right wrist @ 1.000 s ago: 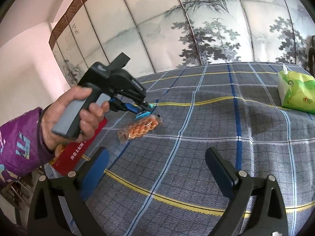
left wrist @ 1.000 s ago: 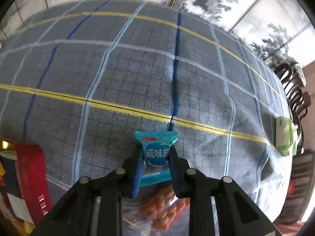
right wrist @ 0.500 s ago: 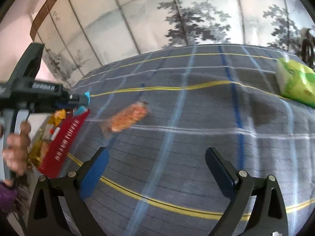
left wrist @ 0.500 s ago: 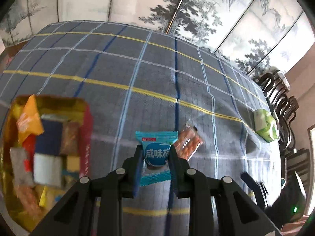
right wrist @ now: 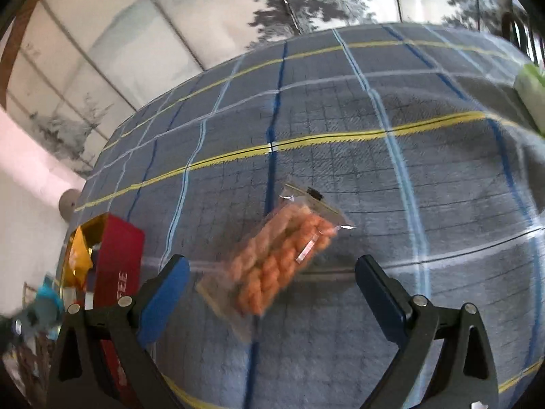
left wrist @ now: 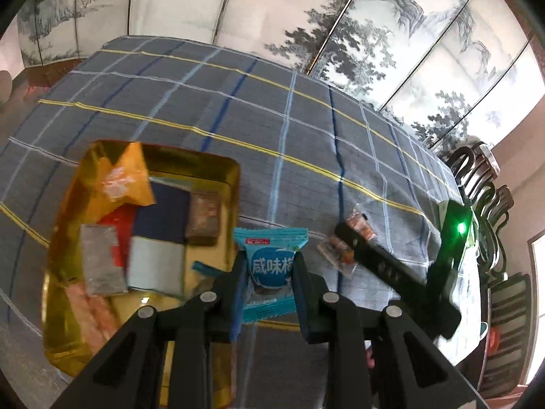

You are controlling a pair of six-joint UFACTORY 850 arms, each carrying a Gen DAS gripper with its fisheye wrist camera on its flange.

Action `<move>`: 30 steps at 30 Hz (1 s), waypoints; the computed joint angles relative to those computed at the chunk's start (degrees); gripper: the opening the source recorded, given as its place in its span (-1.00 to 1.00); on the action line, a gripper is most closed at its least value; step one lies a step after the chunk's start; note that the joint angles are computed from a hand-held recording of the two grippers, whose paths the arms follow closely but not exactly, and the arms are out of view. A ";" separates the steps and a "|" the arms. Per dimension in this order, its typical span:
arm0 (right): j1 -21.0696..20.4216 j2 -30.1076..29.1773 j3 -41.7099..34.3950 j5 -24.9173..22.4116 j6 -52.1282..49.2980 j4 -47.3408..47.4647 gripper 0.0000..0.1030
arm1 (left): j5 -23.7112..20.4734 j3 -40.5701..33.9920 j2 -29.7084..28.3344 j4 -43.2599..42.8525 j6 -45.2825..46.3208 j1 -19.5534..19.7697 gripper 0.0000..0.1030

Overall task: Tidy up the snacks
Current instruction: 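Lift the blue pouch toward the gold tin with the left gripper while the right grasps the orange-snack bag, then lower the blue pouch into the gold tin and open the left gripper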

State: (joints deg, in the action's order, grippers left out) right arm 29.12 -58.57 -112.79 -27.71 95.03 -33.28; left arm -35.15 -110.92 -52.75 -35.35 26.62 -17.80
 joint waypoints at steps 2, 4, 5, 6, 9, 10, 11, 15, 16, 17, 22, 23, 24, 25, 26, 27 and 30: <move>-0.11 -2.40 -4.28 -3.09 -3.62 2.39 0.91 | 0.09 1.20 0.67 -1.33 2.04 0.60 -0.52; 0.11 -4.11 -7.48 -6.11 -5.74 3.44 0.89 | 0.68 2.24 1.24 -1.82 3.06 0.98 -0.52; 0.32 -4.75 -8.67 -7.74 -6.74 3.16 0.86 | 0.90 2.68 1.49 -2.12 3.59 1.18 -0.52; 0.60 -5.74 -10.32 -9.87 -8.08 2.46 0.75 | 1.07 3.08 1.73 -2.47 4.05 1.37 -0.51; 0.95 -6.14 -11.18 -11.53 -14.17 2.12 0.10 | 0.82 3.92 2.21 -3.40 5.29 2.02 -0.51; 0.92 -6.01 -10.98 -11.71 -16.28 2.53 -0.20 | 0.72 4.12 2.34 -3.45 5.45 2.14 -0.51; 0.74 -5.36 -9.94 -11.09 -18.53 3.24 -0.28 | 0.71 4.20 2.38 -3.45 5.54 2.24 -0.51; 0.17 -1.50 -3.51 -7.08 -19.29 3.26 -0.29 | 1.18 5.11 3.00 -3.84 6.20 2.58 -0.51; 0.19 0.04 -0.96 -5.78 -17.82 2.14 -0.29 | 1.63 5.91 3.55 -4.31 6.76 2.74 -0.51; 0.29 1.72 1.76 -4.41 -15.64 0.50 -0.29 | 2.23 6.68 4.09 -4.37 7.02 2.86 -0.51; 1.97 7.92 11.27 -0.93 -5.48 -9.66 -0.29 | 4.07 9.57 6.24 -4.15 7.64 3.61 -0.51; 2.39 9.19 13.28 -0.46 -3.43 -11.67 -0.29 | 4.55 10.20 6.70 -4.20 7.76 3.82 -0.51; 2.85 9.82 14.25 -1.02 -2.44 -12.54 -0.29 | 4.77 10.69 7.04 -4.46 8.16 3.98 -0.51; 3.36 10.56 15.47 -1.62 -1.41 -13.61 -0.29 | 5.09 11.19 7.41 -4.30 8.27 4.15 -0.51; 3.76 11.10 16.43 -2.02 -0.40 -14.64 -0.29 | 5.59 11.73 7.79 -3.83 7.90 4.27 -0.51; 4.15 11.71 17.56 -2.26 1.05 -15.91 -0.29 | 5.77 12.04 8.04 -3.77 7.81 4.40 -0.51; 4.72 12.96 20.09 -1.80 4.09 -17.92 -0.29 | 6.31 13.54 9.09 -3.69 7.98 4.80 -0.51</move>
State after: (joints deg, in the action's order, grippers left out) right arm 33.85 -45.62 -92.71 -29.51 99.12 -51.19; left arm -28.83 -97.38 -43.67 -39.04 34.61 -13.00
